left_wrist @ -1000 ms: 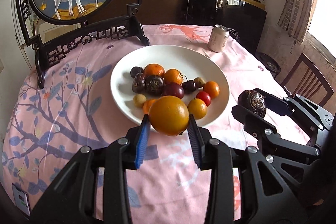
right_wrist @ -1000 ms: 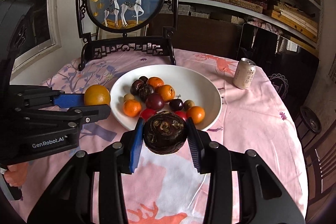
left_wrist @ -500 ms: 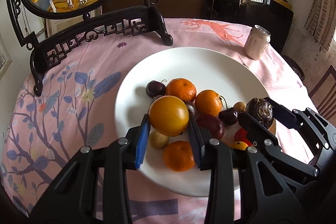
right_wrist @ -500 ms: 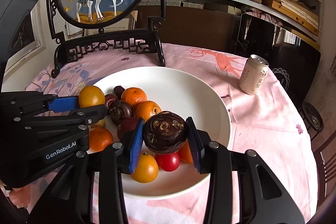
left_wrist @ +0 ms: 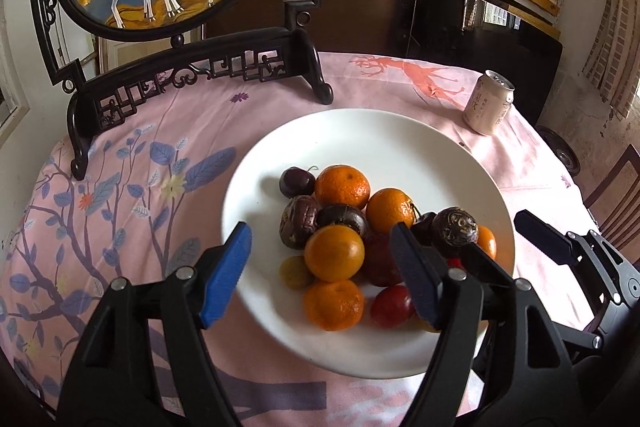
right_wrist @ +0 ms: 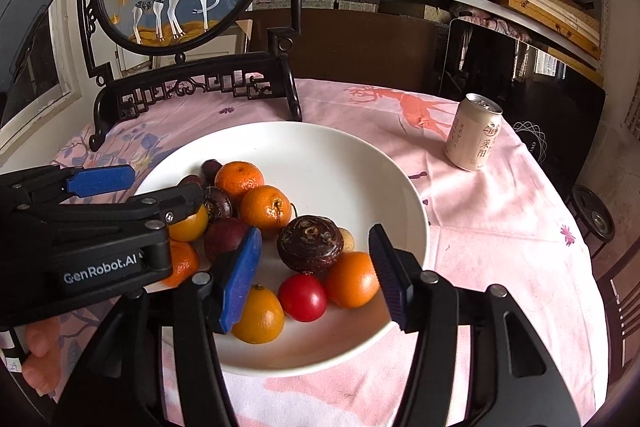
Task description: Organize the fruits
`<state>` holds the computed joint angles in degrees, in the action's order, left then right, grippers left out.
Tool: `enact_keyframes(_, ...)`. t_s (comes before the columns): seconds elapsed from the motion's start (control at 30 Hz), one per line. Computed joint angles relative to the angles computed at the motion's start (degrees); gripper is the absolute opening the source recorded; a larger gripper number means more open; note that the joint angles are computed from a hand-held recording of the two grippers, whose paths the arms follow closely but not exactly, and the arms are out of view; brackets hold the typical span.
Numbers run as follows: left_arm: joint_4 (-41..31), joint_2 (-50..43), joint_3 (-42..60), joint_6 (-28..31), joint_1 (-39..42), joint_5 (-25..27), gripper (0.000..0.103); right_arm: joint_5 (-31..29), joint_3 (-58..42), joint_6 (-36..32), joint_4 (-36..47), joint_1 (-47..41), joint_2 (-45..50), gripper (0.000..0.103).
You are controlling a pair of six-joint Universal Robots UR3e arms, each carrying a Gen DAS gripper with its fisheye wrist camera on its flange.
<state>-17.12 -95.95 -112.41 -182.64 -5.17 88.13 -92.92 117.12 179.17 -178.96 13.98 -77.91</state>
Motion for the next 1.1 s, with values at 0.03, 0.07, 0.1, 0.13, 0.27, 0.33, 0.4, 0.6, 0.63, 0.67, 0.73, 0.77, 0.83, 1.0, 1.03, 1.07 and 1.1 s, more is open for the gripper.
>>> enact_keyframes(0.03,-0.2,0.8,-0.6,-0.1,0.0,-0.2,0.075,0.0,0.8,0.1,0.2,-0.1,-0.8,0.056)
enact_keyframes(0.07,-0.4,1.7,-1.3,-0.2,0.0,-0.3,0.075,-0.1,1.7,0.2,0.3,-0.2,-1.7,0.056)
enact_keyframes(0.1,-0.7,2.6,-2.0,-0.1,-0.1,-0.4,0.077,0.0,2.6,0.3,0.6,-0.3,-2.7,0.056)
enact_keyframes(0.13,-0.8,3.5,-2.7,0.0,-0.1,-0.5,0.078,0.1,3.4,0.3,1.0,-0.4,-3.7,0.057)
enact_keyframes(0.27,-1.1,8.0,-6.6,0.1,-0.7,-0.5,0.08,-0.9,6.6,0.5,3.9,0.4,-8.0,0.058)
enact_keyframes(0.33,-1.4,10.8,-9.1,0.0,-0.7,-0.9,0.082,-2.0,8.1,0.8,5.4,1.5,-10.1,0.058)
enact_keyframes(0.4,-2.1,13.6,-11.5,0.1,-0.8,-1.3,0.083,-3.2,9.6,1.3,6.7,2.8,-12.2,0.058)
enact_keyframes(0.6,-3.0,22.9,-19.4,0.3,-1.1,-0.9,0.088,-4.9,15.1,4.1,8.9,5.9,-18.8,0.058)
enact_keyframes(0.63,-3.3,24.7,-20.6,0.5,-1.1,-0.7,0.088,-5.5,15.8,4.5,9.1,6.5,-19.6,0.058)
enact_keyframes(0.67,-3.7,26.4,-21.8,0.5,-1.1,-0.5,0.089,-5.5,16.6,5.0,9.6,6.9,-20.6,0.058)
enact_keyframes(0.73,-5.4,30.5,-24.2,1.0,-0.5,-1.1,0.089,-5.4,18.4,6.0,10.6,7.5,-22.7,0.058)
enact_keyframes(0.77,-6.6,32.6,-25.3,1.3,-0.1,-1.5,0.09,-5.4,19.2,6.6,11.0,7.8,-23.8,0.058)
enact_keyframes(0.83,-8.9,36.4,-27.0,1.7,0.6,-2.1,0.091,-5.7,20.8,7.6,11.7,8.7,-25.7,0.058)
enact_keyframes(1.0,-13.0,43.9,-30.9,2.5,1.6,-1.6,0.092,-7.7,23.4,10.0,11.6,11.2,-27.6,0.058)
enact_keyframes(1.03,-14.0,44.9,-31.4,2.9,2.1,-1.7,0.092,-7.8,23.6,10.4,11.8,11.4,-27.7,0.058)
enact_keyframes(1.07,-15.0,46.1,-31.9,3.1,2.5,-2.0,0.092,-7.9,23.7,10.8,12.2,11.6,-27.7,0.058)
enact_keyframes(1.1,-16.1,47.6,-32.5,3.5,3.2,-2.4,0.092,-7.8,23.9,11.0,12.2,11.7,-27.6,0.058)
